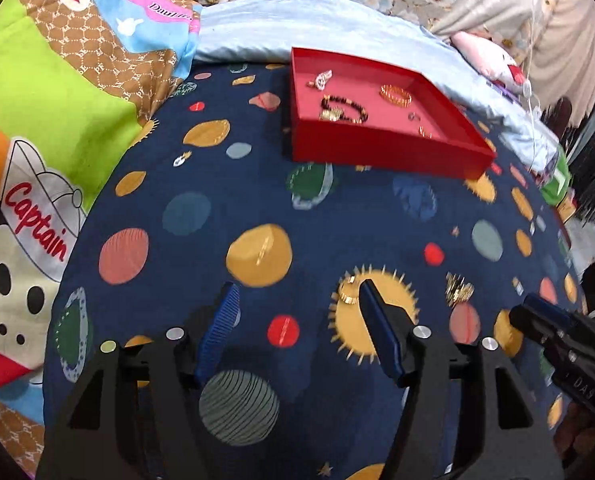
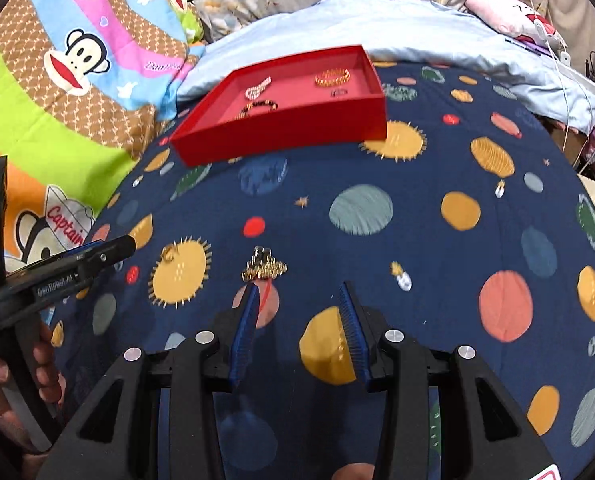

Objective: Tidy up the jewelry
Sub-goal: 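Move both tools back over the clover pendant and second hoop earring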

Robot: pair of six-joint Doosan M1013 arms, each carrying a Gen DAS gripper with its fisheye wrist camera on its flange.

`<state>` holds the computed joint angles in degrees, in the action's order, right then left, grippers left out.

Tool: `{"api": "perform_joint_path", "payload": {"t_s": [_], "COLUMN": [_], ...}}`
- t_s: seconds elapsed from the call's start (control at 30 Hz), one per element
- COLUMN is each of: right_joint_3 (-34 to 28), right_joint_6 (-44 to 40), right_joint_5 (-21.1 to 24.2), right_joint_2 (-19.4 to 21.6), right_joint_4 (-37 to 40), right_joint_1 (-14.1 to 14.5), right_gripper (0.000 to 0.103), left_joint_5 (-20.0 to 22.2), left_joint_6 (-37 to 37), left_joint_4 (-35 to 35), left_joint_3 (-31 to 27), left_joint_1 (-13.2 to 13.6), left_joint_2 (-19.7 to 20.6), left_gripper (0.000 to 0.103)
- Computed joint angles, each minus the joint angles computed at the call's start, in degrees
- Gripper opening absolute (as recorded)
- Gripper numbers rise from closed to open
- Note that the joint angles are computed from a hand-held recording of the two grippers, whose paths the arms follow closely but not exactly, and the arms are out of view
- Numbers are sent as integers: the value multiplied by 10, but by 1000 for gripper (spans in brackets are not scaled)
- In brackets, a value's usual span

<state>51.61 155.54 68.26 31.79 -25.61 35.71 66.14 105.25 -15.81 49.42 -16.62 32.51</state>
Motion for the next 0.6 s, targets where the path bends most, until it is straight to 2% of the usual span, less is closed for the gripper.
{"api": "perform_joint_path", "payload": {"t_s": [0.3, 0.47, 0.6], "right_joint_3": [-20, -5, -23], "right_joint_6": [-13, 8, -10], "right_joint_5": [16, 8, 7], "right_joint_2": [13, 3, 15], "right_joint_4": [-2, -4, 5], "right_joint_1": [3, 0, -3], "right_gripper": [39, 39, 39], "left_joint_5": [14, 17, 20], "left_joint_6": [18, 17, 16], "left_joint_4": [-14, -20, -21], "left_joint_3": [33, 33, 30], "left_joint_1": [3, 3, 2], "left_joint_2": [-15, -14, -11], "left_gripper": [60, 60, 60]}}
